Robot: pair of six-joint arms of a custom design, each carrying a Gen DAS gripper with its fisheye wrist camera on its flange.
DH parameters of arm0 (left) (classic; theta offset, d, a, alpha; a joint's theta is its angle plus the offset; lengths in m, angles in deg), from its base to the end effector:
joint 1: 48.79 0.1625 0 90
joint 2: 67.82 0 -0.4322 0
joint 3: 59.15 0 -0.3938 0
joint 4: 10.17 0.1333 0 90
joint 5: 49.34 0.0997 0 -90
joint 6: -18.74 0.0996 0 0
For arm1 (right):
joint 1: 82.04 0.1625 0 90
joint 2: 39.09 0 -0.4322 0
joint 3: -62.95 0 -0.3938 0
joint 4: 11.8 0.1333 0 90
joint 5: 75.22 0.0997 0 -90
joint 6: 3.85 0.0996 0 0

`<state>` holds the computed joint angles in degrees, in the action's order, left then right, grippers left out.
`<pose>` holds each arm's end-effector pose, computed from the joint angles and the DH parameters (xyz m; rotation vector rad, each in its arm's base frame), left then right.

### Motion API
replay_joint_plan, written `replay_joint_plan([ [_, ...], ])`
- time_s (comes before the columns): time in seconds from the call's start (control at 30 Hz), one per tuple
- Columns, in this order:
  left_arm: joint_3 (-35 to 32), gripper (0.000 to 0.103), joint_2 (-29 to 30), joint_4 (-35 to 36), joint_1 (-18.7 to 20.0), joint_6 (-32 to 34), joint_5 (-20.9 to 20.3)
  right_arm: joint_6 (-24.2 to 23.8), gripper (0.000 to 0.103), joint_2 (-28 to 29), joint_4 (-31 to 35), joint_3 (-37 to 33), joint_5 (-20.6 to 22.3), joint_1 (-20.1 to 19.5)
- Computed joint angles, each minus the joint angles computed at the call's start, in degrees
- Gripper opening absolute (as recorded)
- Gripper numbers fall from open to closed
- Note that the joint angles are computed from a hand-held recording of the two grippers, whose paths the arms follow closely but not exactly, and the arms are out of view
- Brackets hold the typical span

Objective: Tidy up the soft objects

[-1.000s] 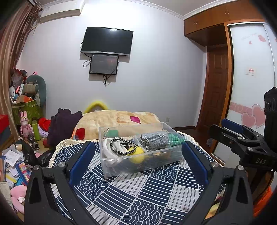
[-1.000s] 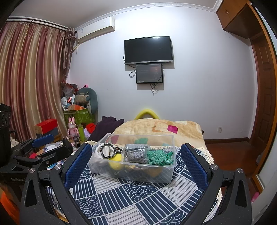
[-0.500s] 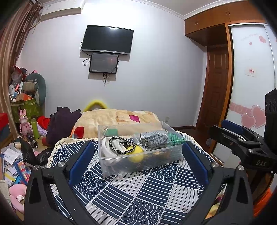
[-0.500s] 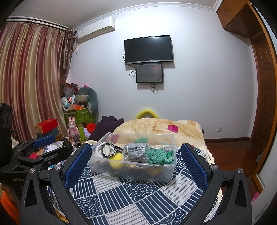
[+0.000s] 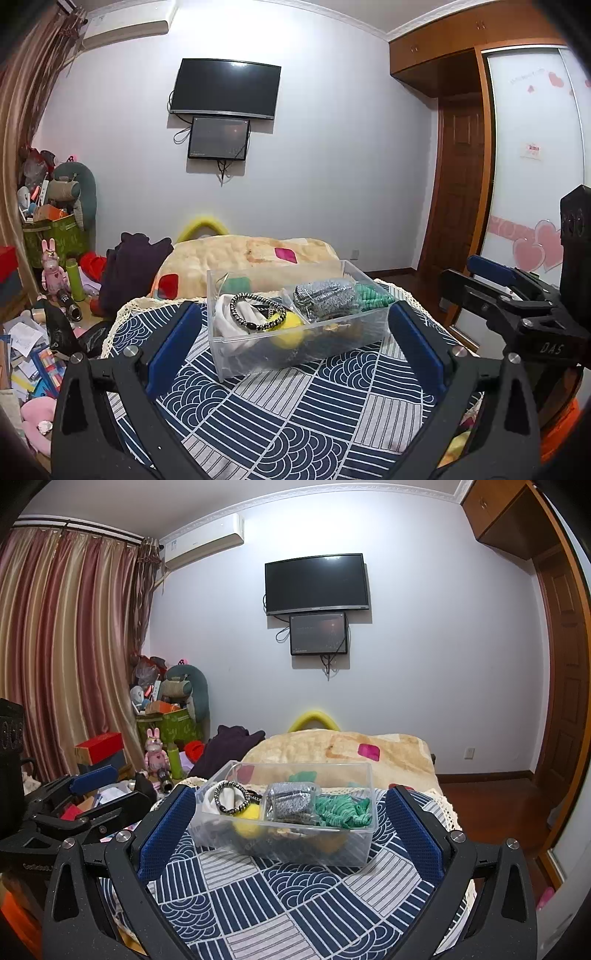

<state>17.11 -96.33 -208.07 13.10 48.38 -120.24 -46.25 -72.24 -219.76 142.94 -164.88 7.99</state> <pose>-0.2192 -0.7625 0.1169 0.9747 2.2621 -1.4140 0.1343 -0.7577 0.1737 0.8239 -2.1092 1.5118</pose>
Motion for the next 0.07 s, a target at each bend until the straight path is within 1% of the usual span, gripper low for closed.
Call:
replay_joint_plan([
  [0.07,-0.03,0.102,-0.07,0.30,0.02,-0.41,0.03,0.02,0.103,-0.01,0.09,-0.02,0.05,-0.03],
])
